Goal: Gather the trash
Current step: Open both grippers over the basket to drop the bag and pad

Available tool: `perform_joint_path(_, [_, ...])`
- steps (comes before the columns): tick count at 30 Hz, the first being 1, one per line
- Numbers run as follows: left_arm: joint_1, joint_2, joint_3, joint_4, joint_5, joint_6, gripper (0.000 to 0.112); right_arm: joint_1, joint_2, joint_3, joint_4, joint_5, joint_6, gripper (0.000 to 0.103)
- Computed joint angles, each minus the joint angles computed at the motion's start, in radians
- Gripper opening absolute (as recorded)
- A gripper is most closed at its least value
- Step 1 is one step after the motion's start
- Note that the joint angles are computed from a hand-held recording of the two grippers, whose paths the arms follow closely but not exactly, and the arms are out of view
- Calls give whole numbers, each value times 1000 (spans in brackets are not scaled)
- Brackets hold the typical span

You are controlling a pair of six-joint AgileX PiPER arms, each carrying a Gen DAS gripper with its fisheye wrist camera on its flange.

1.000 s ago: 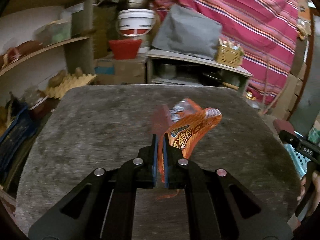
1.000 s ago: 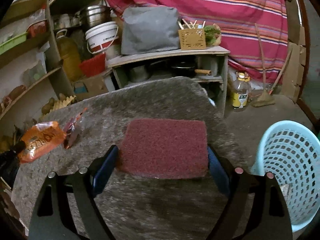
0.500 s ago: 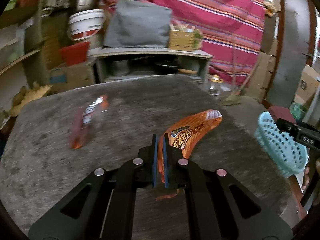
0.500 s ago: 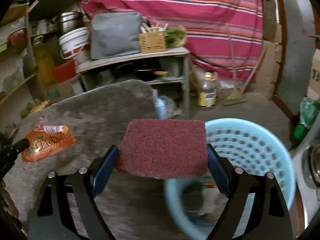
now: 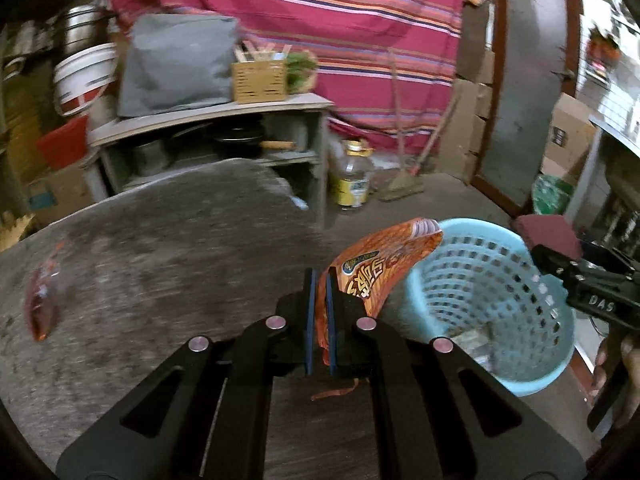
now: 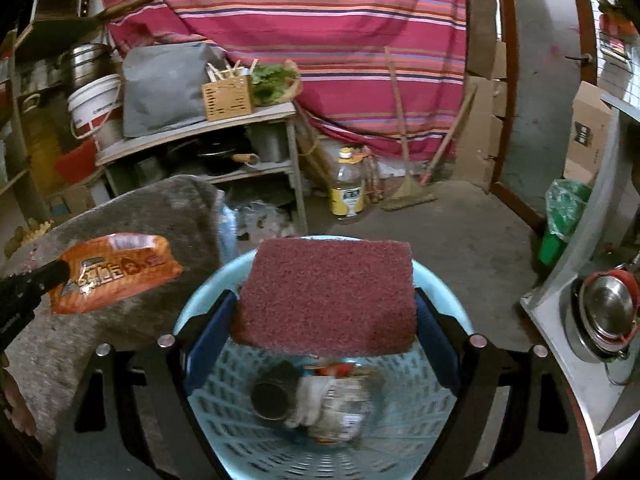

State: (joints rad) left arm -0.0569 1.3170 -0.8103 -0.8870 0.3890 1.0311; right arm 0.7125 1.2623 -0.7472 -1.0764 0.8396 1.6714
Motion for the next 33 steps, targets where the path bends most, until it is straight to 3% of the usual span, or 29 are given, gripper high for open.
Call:
perform_joint_path(4, [-141,14,8,112,-76,-154,4,-63,-56,56,13,-25,-17,85])
perform_joint_path(15, [-345,104,-42,400,-127,-506,6,-174,-156,148,30,-112,-23,85])
perform_joint_path(16, [-351,109,-44,404,-126,-509,9,-182,-159,152,33,-118,-24,85])
perform_joint_path(18, [-369,105,-37,482,-143,-591,38,-187,-161,158,33,-127,-18,85])
perform_joint_path(20, [-368,91,-24,502,-160,-612,46,-187,-153,156,32,-130,-16,85])
perform_joint_path(23, [-346,85,-23,455,-145,-562,49,-189,-144,153,36,-133,-20,85])
perform_joint_path(27, [-302,52,3,492,-171,-605,77,-178,-120,138,40,-124,-24,85])
perform_joint_path(33, [-204,-2,24,445,-174,-529,91,-118,-20,61,44,-95,2,88])
